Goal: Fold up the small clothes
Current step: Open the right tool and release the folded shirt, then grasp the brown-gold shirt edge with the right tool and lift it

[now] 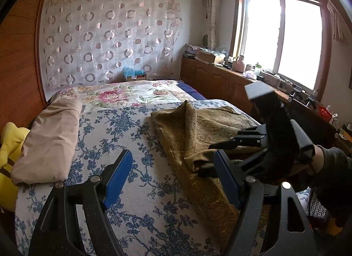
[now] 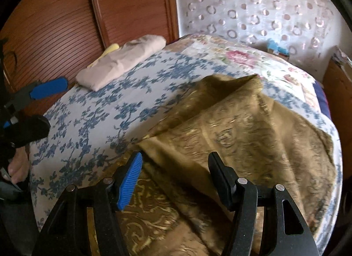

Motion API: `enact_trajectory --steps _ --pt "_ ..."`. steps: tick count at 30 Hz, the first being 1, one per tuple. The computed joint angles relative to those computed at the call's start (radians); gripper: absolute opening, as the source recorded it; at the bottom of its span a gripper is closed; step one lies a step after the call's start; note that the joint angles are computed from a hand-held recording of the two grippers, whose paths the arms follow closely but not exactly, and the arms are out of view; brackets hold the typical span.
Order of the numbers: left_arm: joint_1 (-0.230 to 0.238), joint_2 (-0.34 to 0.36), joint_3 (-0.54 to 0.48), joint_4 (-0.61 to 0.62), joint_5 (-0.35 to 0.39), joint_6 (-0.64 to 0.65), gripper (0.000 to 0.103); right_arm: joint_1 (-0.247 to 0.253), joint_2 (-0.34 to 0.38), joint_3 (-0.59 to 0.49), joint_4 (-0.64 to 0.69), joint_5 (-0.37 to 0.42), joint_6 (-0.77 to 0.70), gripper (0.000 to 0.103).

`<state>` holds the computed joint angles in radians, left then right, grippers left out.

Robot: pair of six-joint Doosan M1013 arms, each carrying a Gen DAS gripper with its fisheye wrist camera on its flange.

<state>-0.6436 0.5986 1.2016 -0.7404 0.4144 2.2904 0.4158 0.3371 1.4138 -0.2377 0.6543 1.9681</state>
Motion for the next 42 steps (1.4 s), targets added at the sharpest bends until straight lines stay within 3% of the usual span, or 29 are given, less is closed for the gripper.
enact_trajectory --steps 4,8,9,10,11,12,16,20,22,26,32,36,39,42 --pt "0.001 0.002 -0.002 0.0 0.004 0.0 0.077 0.003 0.026 -0.028 -0.003 0.052 -0.035 0.064" --pt "0.001 0.002 -0.002 0.004 0.004 -0.004 0.077 -0.006 0.031 -0.03 0.026 0.043 -0.049 0.064" --pt "0.001 0.002 -0.002 0.003 0.005 -0.003 0.077 -0.008 0.029 -0.028 0.026 0.039 -0.048 0.051" --pt "0.001 0.002 -0.002 0.003 0.005 -0.003 0.077 -0.01 0.027 -0.026 0.022 0.032 -0.045 0.026" --pt "0.001 0.003 -0.002 0.0 0.007 0.001 0.077 -0.012 0.022 -0.022 0.023 0.022 -0.042 0.013" --pt "0.002 0.004 -0.004 0.001 0.009 0.001 0.077 -0.015 0.016 -0.017 0.009 0.01 -0.02 0.007" --pt "0.003 0.008 -0.005 0.003 0.015 0.005 0.077 -0.008 -0.023 0.013 -0.172 -0.046 0.147 0.006" --pt "0.002 0.008 -0.004 0.003 0.015 0.005 0.077 -0.022 -0.07 0.032 -0.392 -0.038 0.38 0.006" --pt "0.001 0.009 -0.005 0.007 0.018 0.002 0.077 -0.031 -0.085 0.035 -0.487 -0.005 0.461 0.006" --pt "-0.002 0.011 -0.007 0.015 0.026 0.001 0.077 -0.05 -0.07 0.002 -0.614 0.164 0.531 0.006" --pt "-0.003 0.012 -0.009 0.036 0.038 -0.008 0.077 -0.11 -0.017 -0.039 -0.565 0.278 0.514 0.006" --pt "-0.002 0.019 -0.018 0.043 0.052 -0.017 0.077 -0.136 0.028 -0.076 -0.461 0.325 0.485 0.006" --pt "0.001 0.034 -0.05 0.055 0.085 -0.036 0.077 -0.142 0.044 -0.083 -0.43 0.33 0.47 0.016" --pt "0.0 0.063 -0.113 0.106 0.13 -0.071 0.077 -0.155 0.05 -0.107 -0.405 0.32 0.436 0.036"
